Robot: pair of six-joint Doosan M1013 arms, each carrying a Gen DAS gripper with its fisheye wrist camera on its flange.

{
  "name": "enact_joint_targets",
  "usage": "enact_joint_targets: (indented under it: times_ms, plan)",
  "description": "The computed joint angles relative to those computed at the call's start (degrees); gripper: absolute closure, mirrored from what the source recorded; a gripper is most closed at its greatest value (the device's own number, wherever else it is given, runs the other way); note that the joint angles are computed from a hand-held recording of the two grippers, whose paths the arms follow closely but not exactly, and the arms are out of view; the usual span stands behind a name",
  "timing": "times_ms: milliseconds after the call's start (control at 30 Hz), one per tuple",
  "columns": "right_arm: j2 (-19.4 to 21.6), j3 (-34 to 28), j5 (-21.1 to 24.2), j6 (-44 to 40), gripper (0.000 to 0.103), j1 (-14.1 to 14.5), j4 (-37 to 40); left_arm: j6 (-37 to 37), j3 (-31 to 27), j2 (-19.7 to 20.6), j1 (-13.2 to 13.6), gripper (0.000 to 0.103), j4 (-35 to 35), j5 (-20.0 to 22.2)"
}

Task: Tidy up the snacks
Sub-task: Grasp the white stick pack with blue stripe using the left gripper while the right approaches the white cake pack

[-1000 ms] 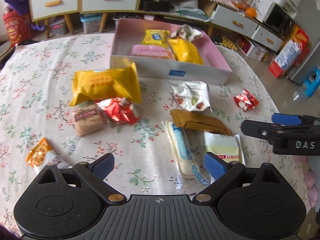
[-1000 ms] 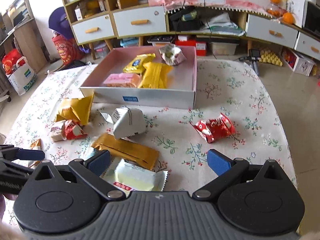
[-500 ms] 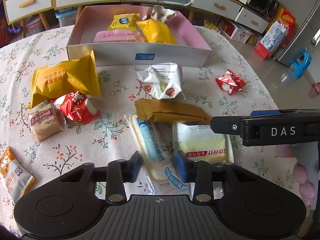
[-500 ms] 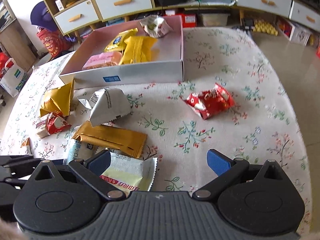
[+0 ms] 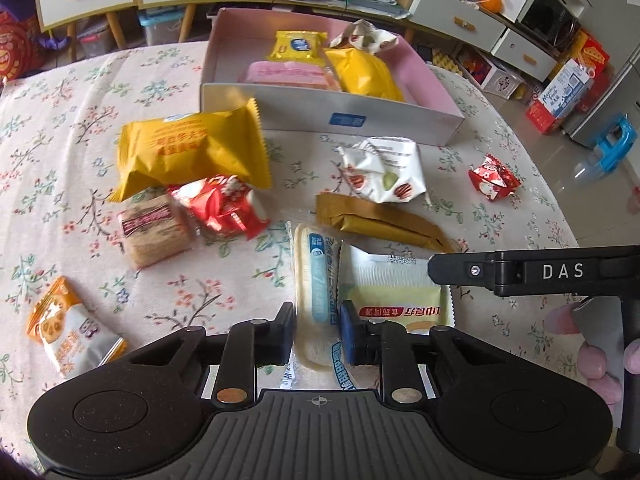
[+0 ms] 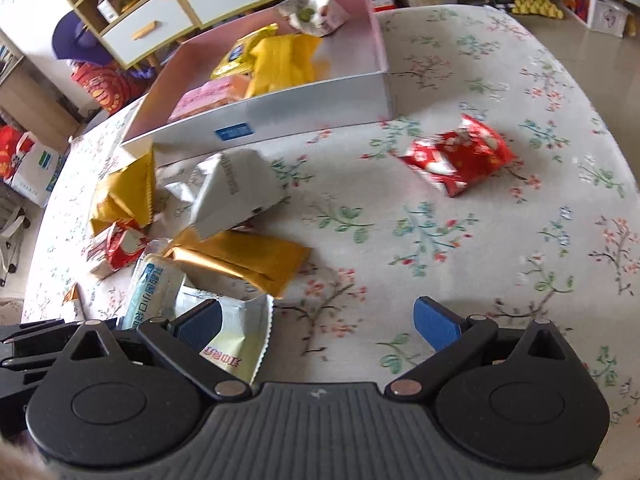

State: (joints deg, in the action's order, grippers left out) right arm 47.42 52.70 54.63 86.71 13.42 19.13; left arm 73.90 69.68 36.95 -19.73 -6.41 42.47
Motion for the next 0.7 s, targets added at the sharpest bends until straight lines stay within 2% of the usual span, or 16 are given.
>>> enact_joint_targets:
  times_ms: [133, 267, 333, 400, 433, 467, 600, 700]
  plan:
    - [0.3, -0.6, 0.6, -1.9, 0.002, 0.8, 0.8, 2.2, 0.8, -0.3, 0.5, 0.076, -1.4, -0.1]
    - [0.1, -0.4, -0.3, -4.9, 0.014, 2.2, -1.3, 3.5, 1.3, -0.6, 0.9, 0.074, -2.5, 0.2]
    - [-0.2, 0.1, -1.6, -7.0, 0.024, 3.0, -3.2, 3.8, 1.6, -0.7, 1.0, 0.074, -2.7, 0.3]
    - [-0.3, 0.3, -1.5, -9.7, 0.043, 2.9, -1.0, 2.9, 1.6, -0.8, 1.1, 0.074, -1.9, 1.0]
    - [-0.3, 0.2, -0.9, -10.7, 0.047, 2.7, 0.4, 1.9, 1.6, -0.9, 1.1, 0.074, -0.6, 1.5]
    - [0.0, -0.5, 0.0, -11.4, 0.057, 2.5, 1.8, 1.1, 1.6, -0.9, 1.1, 0.074, 0.5, 2.0]
    - [0.6, -1.5, 1.8, -11.4, 0.064, 1.7, 3.8, 0.0, 2.2, -1.4, 1.4, 0.074, 1.7, 2.3]
    - [0.5, -1.3, 2.2, -9.6, 0.064, 1.3, 4.6, -0.7, 2.8, -1.8, 1.4, 0.074, 2.6, 2.0]
